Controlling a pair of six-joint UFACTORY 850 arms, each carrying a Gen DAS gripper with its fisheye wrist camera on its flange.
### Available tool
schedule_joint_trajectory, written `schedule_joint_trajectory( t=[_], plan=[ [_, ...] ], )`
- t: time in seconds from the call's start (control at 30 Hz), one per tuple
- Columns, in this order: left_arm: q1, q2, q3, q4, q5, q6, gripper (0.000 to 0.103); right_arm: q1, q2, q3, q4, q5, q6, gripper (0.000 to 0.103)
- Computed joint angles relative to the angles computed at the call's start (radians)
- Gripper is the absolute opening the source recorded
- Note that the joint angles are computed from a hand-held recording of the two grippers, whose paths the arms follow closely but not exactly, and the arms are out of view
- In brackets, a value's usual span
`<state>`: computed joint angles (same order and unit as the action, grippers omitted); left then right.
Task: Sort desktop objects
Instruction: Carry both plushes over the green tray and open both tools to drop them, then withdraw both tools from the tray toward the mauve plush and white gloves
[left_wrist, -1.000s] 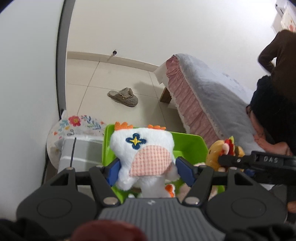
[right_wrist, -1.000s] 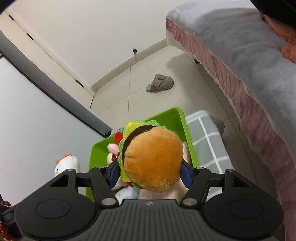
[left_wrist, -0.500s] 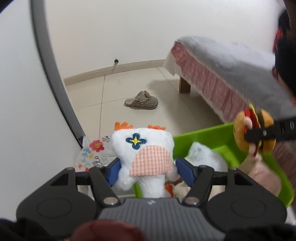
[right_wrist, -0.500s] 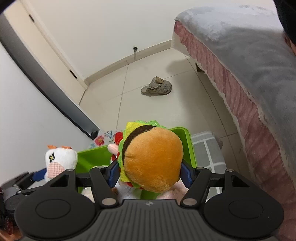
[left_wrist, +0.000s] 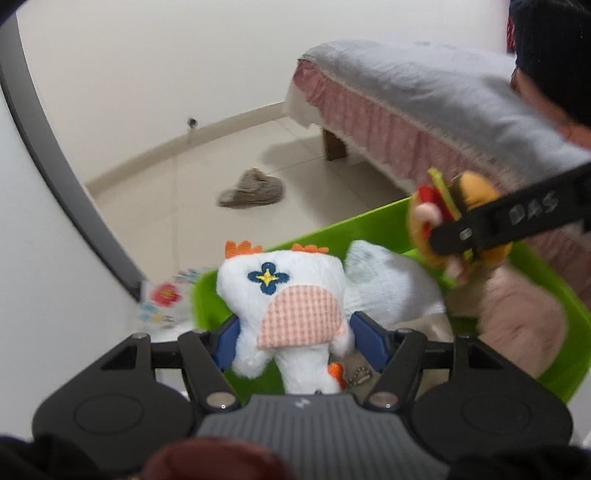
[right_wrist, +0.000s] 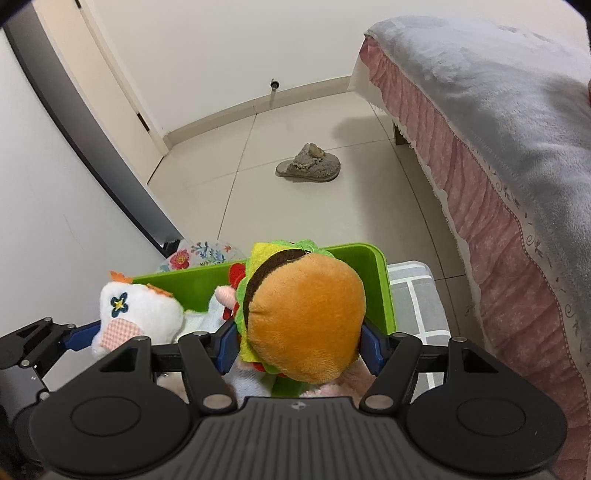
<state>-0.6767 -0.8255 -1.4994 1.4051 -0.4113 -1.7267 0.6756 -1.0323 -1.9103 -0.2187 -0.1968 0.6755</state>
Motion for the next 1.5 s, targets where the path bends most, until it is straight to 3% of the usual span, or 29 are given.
schedule_joint_trajectory(
  t=[0.23, 0.63, 0.73, 0.87, 1.27, 1.5],
  plan=[
    [-0.005, -0.016, -0.021, -0.076, -0.054, 0.059, 0.065, 0.005, -0.013, -0.02, -0.131, -0.04, 0.106, 0.065],
    [-0.012, -0.025, -0.046, -0.136, -0.112, 0.12, 0.074, 0.001, -0.01, -0.025, 0.013, -0.055, -0.026, 0.072],
    [-0.017, -0.017, -0.038, -0.13, -0.116, 0.098, 0.09, 0.0, 0.003, -0.014, 0.044, -0.055, -0.05, 0.074],
    [-0.02, 0.003, -0.013, -0.122, -0.1, 0.06, 0.094, 0.003, 0.025, 0.008, 0.017, -0.056, -0.036, 0.079],
    [-0.05, 0.063, 0.047, -0.142, -0.097, -0.006, 0.102, 0.018, 0.149, 0.166, -0.045, -0.019, 0.016, 0.084],
    [-0.078, 0.122, 0.104, -0.14, -0.087, -0.074, 0.102, 0.03, 0.242, 0.282, -0.031, 0.019, 0.005, 0.085]
  ],
)
